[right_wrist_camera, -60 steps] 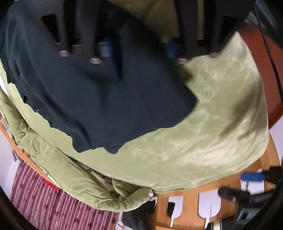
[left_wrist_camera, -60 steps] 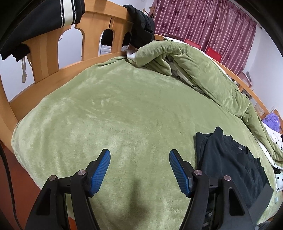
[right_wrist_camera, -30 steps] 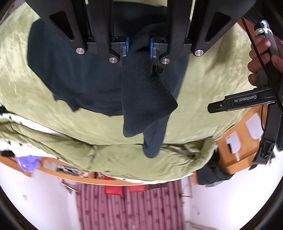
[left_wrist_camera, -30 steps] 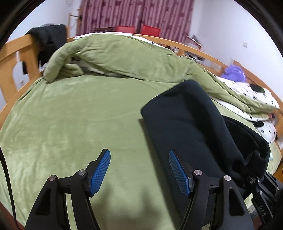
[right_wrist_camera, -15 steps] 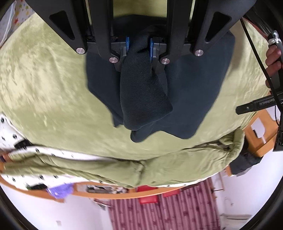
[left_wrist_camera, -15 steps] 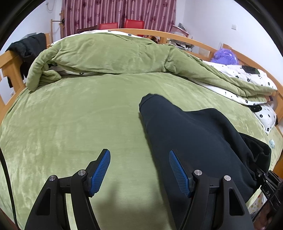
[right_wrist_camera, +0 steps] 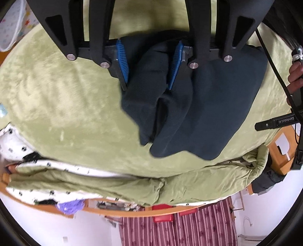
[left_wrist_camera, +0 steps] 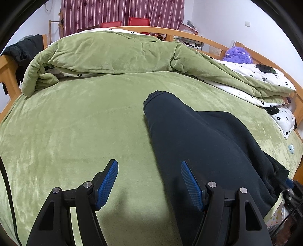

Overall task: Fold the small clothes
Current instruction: 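Fold the held side over the sweatshirt with the right gripper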

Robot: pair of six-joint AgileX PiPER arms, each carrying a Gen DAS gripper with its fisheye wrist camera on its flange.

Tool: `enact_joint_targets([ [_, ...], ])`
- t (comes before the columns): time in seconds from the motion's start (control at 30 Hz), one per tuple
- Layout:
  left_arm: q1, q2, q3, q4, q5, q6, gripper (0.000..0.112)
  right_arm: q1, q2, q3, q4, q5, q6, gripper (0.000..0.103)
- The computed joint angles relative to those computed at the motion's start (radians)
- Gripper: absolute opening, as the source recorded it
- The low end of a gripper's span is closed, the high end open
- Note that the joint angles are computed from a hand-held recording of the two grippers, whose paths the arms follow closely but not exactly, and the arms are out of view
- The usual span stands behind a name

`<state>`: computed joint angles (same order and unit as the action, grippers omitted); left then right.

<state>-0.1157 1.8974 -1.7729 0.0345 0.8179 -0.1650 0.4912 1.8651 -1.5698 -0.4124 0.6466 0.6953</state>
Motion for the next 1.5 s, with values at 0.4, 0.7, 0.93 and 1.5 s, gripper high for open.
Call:
enact_joint_targets([
  [0.4,0.040,0.005,0.004,-0.086,-0.023,0.078,0.067,0.008,0.112,-0.243,0.096,0.045,-0.156,0.052],
  [0.7,0.059,0.011,0.013,-0.180,-0.023,0.150,0.067,-0.010,0.313,-0.468,0.150,0.186,-0.205,0.012],
  [0.93,0.063,0.027,-0.005,-0.247,-0.007,0.175,0.067,-0.094,0.137,-0.165,0.216,-0.058,-0.174,0.010],
  [1.5,0.018,0.031,0.028,-0.299,0.005,0.241,0.067,-0.077,0.241,-0.256,0.152,0.052,-0.094,0.024],
])
